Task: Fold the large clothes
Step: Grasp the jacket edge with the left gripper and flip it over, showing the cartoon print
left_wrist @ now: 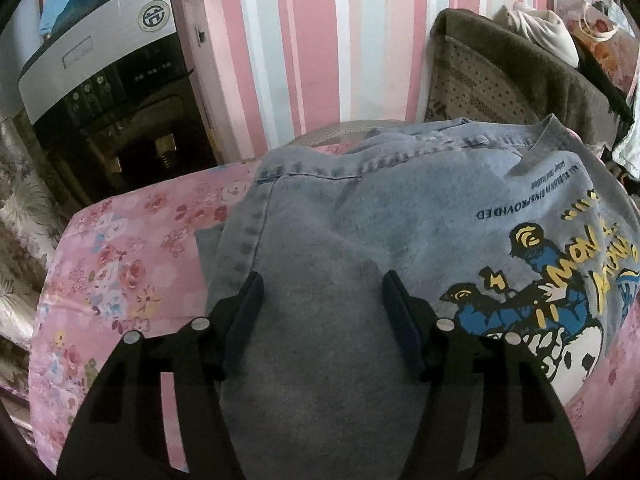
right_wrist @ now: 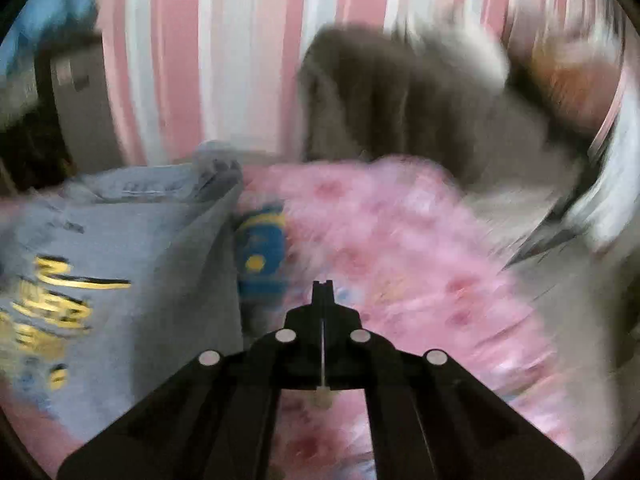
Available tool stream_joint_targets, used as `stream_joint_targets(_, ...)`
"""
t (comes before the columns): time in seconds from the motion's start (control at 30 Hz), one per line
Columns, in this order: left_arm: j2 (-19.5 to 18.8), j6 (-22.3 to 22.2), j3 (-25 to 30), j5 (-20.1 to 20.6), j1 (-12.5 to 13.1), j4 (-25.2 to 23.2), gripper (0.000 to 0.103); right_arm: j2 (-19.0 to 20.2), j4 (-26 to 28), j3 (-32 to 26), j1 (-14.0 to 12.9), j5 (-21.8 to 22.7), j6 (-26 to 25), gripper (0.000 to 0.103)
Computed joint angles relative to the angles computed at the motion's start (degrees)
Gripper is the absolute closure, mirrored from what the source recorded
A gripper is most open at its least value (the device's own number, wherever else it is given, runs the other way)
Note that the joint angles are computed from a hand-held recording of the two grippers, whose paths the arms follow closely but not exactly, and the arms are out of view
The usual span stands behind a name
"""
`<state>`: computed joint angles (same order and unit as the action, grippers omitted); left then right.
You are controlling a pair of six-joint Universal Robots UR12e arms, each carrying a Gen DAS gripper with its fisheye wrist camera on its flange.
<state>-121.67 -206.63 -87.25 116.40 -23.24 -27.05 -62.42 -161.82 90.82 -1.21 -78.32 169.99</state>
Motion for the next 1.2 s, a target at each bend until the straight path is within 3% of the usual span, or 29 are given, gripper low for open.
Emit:
stream_joint_targets(0.03, 0.1, 0.0, 0.2, -0.1, 0.1, -0.1, 0.040, -0.1, -0.3, 0.2, -0.8, 3.6, -0.5, 0.103)
stream_joint_targets(0.13, 0.4, -0.3, 0.7, -1.6, 0.9, 0.5, 0.024, 0.1, 1.2, -1.4, -0.5, 6.3, -3.6, 0.100)
stream_joint_targets(0.2, 0.3, 0.3, 2.0, -2.8, 1.8, -0.7, 0.021, 1.0, 3.6, -4.1, 0.2, 8.6, -4.7, 0.096)
stream_joint_targets(0.23, 0.1, 1.0, 2.7, -3.6, 2.3, -1.2, 0.021, 1.7, 4.6, -5.6, 0.6, 9.3, -5.4, 0.089)
stream_joint_targets(0.27, -0.2, 1.7, 3.4, -4.0, 2.7, -1.6, 0.021, 2.4, 5.6, -7.3, 1.2, 9.7, -6.0, 0.066)
stream_joint_targets(0.3, -0.5, 2.4, 4.4, -4.2, 3.2, -2.6, 0.021, 3.5, 6.8, -9.5, 1.9, 9.5, -6.7, 0.051)
stream_joint_targets(0.4, -1.7, 4.1, 7.0, -7.4, 5.0, -5.9, 0.018, 6.3, 10.1, -14.8, 4.1, 6.1, -10.6, 0.051)
stream_joint_targets(0.47, -2.6, 4.8, 8.4, -7.5, 5.6, -7.8, 0.018, 8.0, 14.4, -18.0, 5.0, 4.2, -13.0, 0.051)
stream_joint_targets(0.5, -3.3, 5.3, 9.4, -7.8, 6.0, -8.8, 0.018, 9.2, 17.4, -20.1, 5.7, 1.8, -14.2, 0.051)
stream_joint_targets(0.57, -4.4, 5.5, 10.9, -9.3, 6.7, -10.9, 0.018, 10.8, 18.3, -21.9, 6.7, -2.5, -16.2, 0.052)
stream_joint_targets(0.6, -5.0, 5.4, 11.5, -10.8, 7.2, -11.9, 0.018, 11.6, 18.6, -22.7, 7.2, -4.5, -17.5, 0.068)
stream_joint_targets(0.63, -5.5, 5.4, 12.0, -12.4, 7.5, -12.6, 0.032, 12.1, 18.8, -23.0, 7.4, -5.2, -18.4, 0.085)
stream_joint_targets(0.7, -6.0, 6.4, 12.1, -15.3, 8.0, -12.5, 0.048, 12.1, 16.4, -22.1, 7.5, -5.1, -19.4, 0.092)
stream_joint_targets(0.77, -5.6, 7.7, 10.9, -14.0, 7.6, -9.3, 0.075, 11.6, 12.3, -20.3, 7.2, -4.0, -18.8, 0.093)
stream_joint_targets(0.83, -4.5, 7.8, 8.3, -11.2, 6.9, -2.6, 0.079, 10.5, 5.5, -17.8, 6.1, 0.2, -14.8, 0.093)
stream_joint_targets(0.9, -3.3, 6.9, 5.6, -9.2, 6.6, 4.3, 0.080, 9.4, -0.4, -15.8, 4.0, 7.4, -6.8, 0.094)
stream_joint_targets(0.97, -2.4, 5.7, 3.6, -8.4, 6.6, 10.2, 0.080, 9.1, -1.9, -15.7, 2.3, 13.3, -0.6, 0.094)
stream_joint_targets(1.0, -2.1, 5.1, 3.0, -8.5, 6.7, 12.2, 0.080, 9.3, -0.2, -16.6, 1.8, 15.2, 0.8, 0.094)
stream_joint_targets(1.07, -2.3, 4.7, 4.2, -9.8, 7.3, 9.8, 0.079, 10.5, 5.6, -19.6, 2.4, 13.9, 0.1, 0.094)
stream_joint_targets(1.17, -4.3, 4.5, 8.5, -10.3, 7.9, -1.0, 0.078, 13.9, 19.4, -26.2, 4.8, 5.4, -4.9, 0.093)
stream_joint_targets(1.2, -5.2, 4.6, 10.2, -9.9, 7.8, -5.4, 0.076, 14.7, 21.2, -27.3, 5.6, 1.8, -6.4, 0.089)
